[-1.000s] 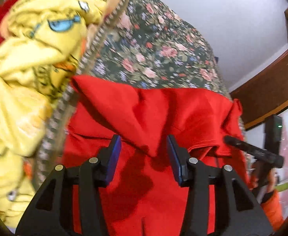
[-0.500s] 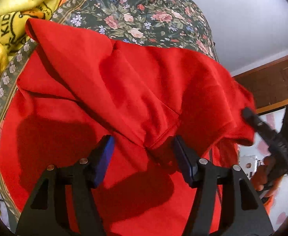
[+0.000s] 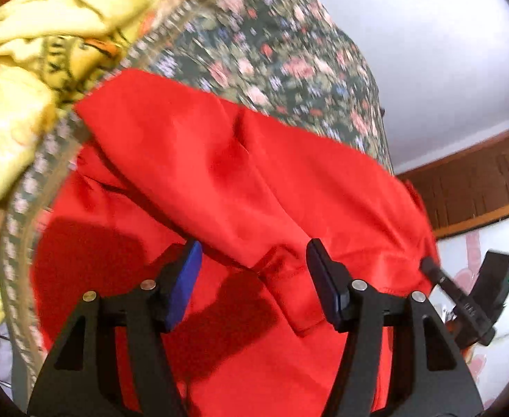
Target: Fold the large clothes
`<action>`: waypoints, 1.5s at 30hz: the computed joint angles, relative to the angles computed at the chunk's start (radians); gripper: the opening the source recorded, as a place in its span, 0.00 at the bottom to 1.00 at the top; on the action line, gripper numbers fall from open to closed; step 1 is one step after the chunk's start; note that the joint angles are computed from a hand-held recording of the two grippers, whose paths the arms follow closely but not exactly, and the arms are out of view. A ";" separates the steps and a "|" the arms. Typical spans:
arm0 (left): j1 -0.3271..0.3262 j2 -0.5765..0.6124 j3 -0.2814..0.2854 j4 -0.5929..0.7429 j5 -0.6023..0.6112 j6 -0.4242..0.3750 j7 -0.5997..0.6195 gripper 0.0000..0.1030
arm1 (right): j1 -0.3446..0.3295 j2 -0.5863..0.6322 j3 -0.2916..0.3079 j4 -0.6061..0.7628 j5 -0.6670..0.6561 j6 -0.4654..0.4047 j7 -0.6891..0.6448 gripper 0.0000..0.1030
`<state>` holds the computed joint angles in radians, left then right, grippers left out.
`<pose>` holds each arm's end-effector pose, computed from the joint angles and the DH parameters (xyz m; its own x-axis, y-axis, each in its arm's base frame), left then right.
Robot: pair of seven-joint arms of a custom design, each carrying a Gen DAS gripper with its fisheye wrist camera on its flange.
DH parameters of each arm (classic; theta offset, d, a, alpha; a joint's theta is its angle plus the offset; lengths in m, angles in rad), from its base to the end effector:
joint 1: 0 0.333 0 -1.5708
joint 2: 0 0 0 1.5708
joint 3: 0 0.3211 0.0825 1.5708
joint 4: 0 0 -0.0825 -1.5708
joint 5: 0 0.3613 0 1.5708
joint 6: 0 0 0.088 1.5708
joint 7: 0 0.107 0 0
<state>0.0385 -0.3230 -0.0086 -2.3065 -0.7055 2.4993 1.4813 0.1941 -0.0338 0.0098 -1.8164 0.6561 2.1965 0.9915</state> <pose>0.4688 0.0178 0.5433 0.3514 -0.7032 0.6181 -0.7487 -0.6074 -0.2654 0.5512 0.1360 0.6060 0.5459 -0.7641 -0.3437 -0.7708 -0.2972 -0.5635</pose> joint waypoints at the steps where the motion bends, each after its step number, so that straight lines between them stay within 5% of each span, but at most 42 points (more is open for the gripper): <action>1: 0.006 -0.001 0.007 -0.003 -0.002 -0.004 -0.005 0.59 | -0.001 0.004 -0.001 0.000 0.002 -0.002 0.004 0.10; 5: 0.009 0.017 0.037 -0.010 -0.066 -0.012 0.028 0.59 | -0.004 0.020 0.003 -0.001 0.008 0.005 0.011 0.10; 7: 0.007 0.040 0.039 0.004 -0.094 -0.020 0.058 0.48 | -0.005 0.022 0.005 -0.001 0.010 0.006 0.012 0.10; 9: 0.013 0.067 0.020 0.029 -0.069 -0.014 0.066 0.24 | -0.007 0.025 0.006 0.003 0.013 0.004 0.012 0.10; 12: 0.040 0.098 -0.037 0.074 0.109 0.017 -0.004 0.01 | -0.011 0.028 0.006 0.015 0.024 -0.008 0.007 0.10; 16: 0.104 0.088 -0.126 0.115 0.522 0.072 -0.225 0.00 | -0.021 0.026 0.001 0.033 0.108 -0.053 -0.018 0.10; 20: 0.110 0.051 -0.125 0.128 0.664 0.086 -0.264 0.00 | -0.009 -0.002 0.010 0.008 0.099 -0.043 -0.032 0.10; 28: 0.053 0.071 -0.067 0.082 0.548 0.005 -0.162 0.00 | 0.013 0.010 0.013 -0.037 -0.055 -0.002 0.049 0.10; 32: 0.051 0.050 -0.081 0.037 0.550 -0.019 -0.155 0.03 | 0.010 -0.002 0.013 -0.057 -0.102 0.013 0.055 0.15; 41: 0.067 -0.053 -0.110 0.019 0.640 -0.018 -0.112 0.20 | 0.021 -0.080 -0.006 -0.097 -0.203 0.089 0.025 0.18; 45: 0.063 -0.045 -0.127 0.058 0.670 0.031 -0.102 0.40 | 0.038 -0.071 -0.017 -0.059 -0.151 0.143 0.000 0.19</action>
